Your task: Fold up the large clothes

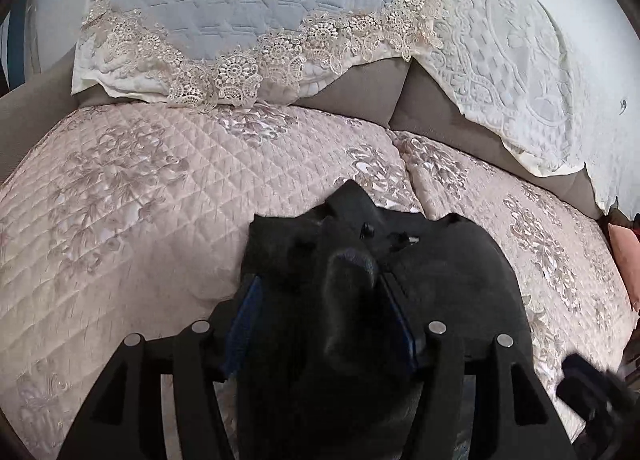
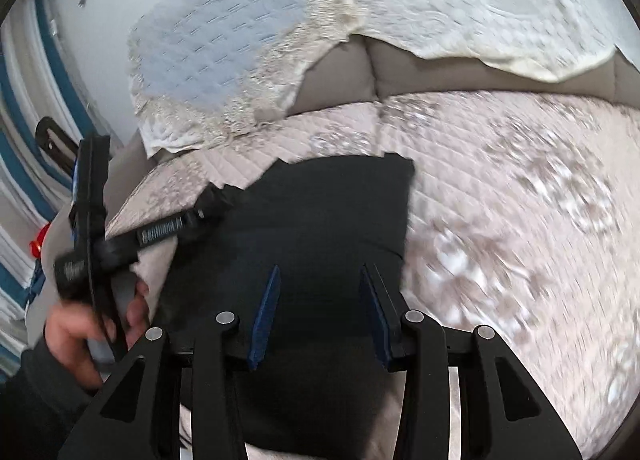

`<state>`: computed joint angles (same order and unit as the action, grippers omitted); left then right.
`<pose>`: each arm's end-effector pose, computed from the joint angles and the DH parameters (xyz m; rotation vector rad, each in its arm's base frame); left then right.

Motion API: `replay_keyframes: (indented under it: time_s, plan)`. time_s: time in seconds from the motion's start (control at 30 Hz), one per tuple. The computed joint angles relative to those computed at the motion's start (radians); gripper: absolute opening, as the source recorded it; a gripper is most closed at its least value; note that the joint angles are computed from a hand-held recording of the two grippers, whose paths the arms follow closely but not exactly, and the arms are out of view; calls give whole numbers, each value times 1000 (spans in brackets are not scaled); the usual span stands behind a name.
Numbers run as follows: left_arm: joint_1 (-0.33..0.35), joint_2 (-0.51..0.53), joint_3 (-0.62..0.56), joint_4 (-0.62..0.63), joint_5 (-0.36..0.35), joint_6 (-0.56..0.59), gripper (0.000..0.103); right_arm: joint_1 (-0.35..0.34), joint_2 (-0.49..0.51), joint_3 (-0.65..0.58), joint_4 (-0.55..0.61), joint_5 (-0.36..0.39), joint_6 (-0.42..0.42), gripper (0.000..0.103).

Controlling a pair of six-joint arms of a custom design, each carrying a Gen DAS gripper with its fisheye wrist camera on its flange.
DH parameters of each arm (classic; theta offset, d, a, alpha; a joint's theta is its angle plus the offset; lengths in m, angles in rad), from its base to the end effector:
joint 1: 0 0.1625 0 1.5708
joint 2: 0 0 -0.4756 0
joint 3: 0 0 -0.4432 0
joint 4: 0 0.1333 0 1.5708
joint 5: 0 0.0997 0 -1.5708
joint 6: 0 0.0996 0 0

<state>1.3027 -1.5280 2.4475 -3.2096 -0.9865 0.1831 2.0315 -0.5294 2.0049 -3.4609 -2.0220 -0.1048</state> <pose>0.0706 -0.4537 0.2884 0.2762 2.4341 -0.9455 0.3384 -0.4796 -0.0804 0.6270 -2.6246 0.6674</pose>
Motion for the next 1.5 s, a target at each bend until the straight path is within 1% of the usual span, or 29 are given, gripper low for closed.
replay_keyframes:
  time_s: [0.03,0.1,0.13,0.17,0.23,0.27,0.33,0.43,0.5,0.57,0.63,0.67,0.7,0.77,0.83,0.9,0.97,1.03,1.1,1.17,1.23,1.3,1.4,1.47,1.5]
  plan:
    - [6,-1,5,-5,-5,6,62,4,13,-21,15,2,-12,42]
    - [23,3,12,-21,-13,14,64,2,49,-72,76,13,-31,36]
    - [36,10,14,-29,-20,10,64,0,67,-94,113,-2,-31,35]
    - [45,19,16,-41,-20,11,65,-4,93,-115,121,-26,-43,35]
    - [59,28,14,-51,-32,10,65,-12,111,-119,87,-29,-76,35]
    - [61,32,9,-47,-33,8,66,-13,111,-121,94,-33,-76,35]
    - [56,49,8,-60,-16,21,67,-12,114,-126,104,-45,-87,35]
    - [38,81,14,-104,32,46,67,-9,133,-140,100,-72,-95,35]
    - [41,81,6,-87,29,41,67,-7,143,-144,84,-86,-97,35]
    - [62,53,-11,-21,-20,2,68,-3,144,-146,80,-92,-100,35]
    - [69,4,-21,66,-58,-41,68,-1,118,-130,100,-76,-57,35]
    - [59,-28,-13,82,-55,-53,67,2,102,-119,113,-70,-33,35]
    - [50,-64,4,74,-61,-55,65,8,80,-95,111,-62,-5,35]
    - [36,-151,46,66,-97,-43,65,21,45,-37,58,-39,9,35]
    - [7,-221,88,66,-98,-20,65,38,25,15,5,-42,5,35]
    - [-13,-276,129,84,-98,0,65,42,12,50,4,-45,30,35]
    - [-8,-290,158,117,-95,13,65,34,15,69,4,-42,42,35]
    - [10,-260,172,129,-59,12,67,25,27,73,5,-54,40,35]
    - [56,-234,180,83,-103,6,70,20,35,70,5,-56,27,35]
    - [64,-225,178,62,-106,7,71,24,47,61,0,-81,3,35]
    - [54,-228,176,73,-90,-4,71,31,55,56,-5,-100,-6,35]
    - [37,-242,177,94,-67,-2,71,31,50,62,-6,-98,-6,35]
    - [5,-296,168,180,-37,-29,70,38,22,63,33,-103,13,35]
    - [-19,-335,172,210,-12,-27,69,51,11,65,17,-112,6,35]
    - [-26,-346,169,220,-7,-23,69,59,12,61,-8,-124,-14,35]
